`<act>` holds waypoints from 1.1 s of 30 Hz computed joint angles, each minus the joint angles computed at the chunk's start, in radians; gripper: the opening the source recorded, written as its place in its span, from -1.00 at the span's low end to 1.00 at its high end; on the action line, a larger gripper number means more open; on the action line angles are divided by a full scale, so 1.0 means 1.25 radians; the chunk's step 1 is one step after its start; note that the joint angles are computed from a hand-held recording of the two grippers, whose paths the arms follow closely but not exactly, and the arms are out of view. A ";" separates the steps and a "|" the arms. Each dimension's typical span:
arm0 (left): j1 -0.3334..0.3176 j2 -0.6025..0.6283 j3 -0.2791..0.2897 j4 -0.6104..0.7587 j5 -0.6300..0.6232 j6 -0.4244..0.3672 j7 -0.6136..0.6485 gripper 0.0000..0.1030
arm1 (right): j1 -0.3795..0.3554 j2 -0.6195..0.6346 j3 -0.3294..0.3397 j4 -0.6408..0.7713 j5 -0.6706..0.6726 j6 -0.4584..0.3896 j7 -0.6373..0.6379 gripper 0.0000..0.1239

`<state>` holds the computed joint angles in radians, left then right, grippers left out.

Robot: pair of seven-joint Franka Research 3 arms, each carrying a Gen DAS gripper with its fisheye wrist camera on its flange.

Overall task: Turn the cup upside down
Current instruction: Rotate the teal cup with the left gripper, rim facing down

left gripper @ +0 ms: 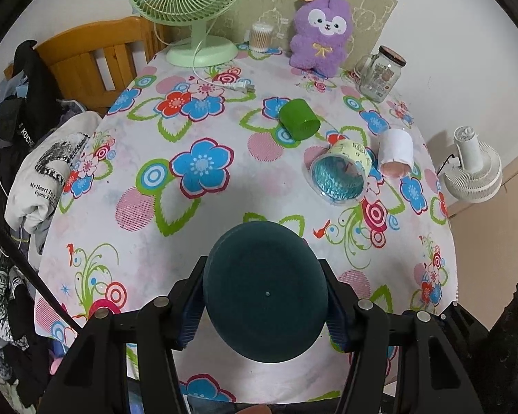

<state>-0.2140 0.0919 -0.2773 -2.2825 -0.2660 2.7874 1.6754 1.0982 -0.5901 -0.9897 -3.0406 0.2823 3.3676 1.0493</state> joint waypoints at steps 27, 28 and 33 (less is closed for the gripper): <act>0.017 0.063 -0.016 0.012 0.062 -0.012 -0.038 0.19 | 0.030 0.043 -0.040 0.029 0.014 -0.015 0.019 0.40; 0.018 0.063 -0.017 0.013 0.063 -0.012 -0.038 0.19 | 0.031 0.043 -0.041 0.030 0.015 -0.016 0.017 0.40; 0.019 0.066 -0.021 0.014 0.068 -0.012 -0.041 0.20 | 0.036 0.044 -0.041 0.032 0.024 -0.015 0.011 0.40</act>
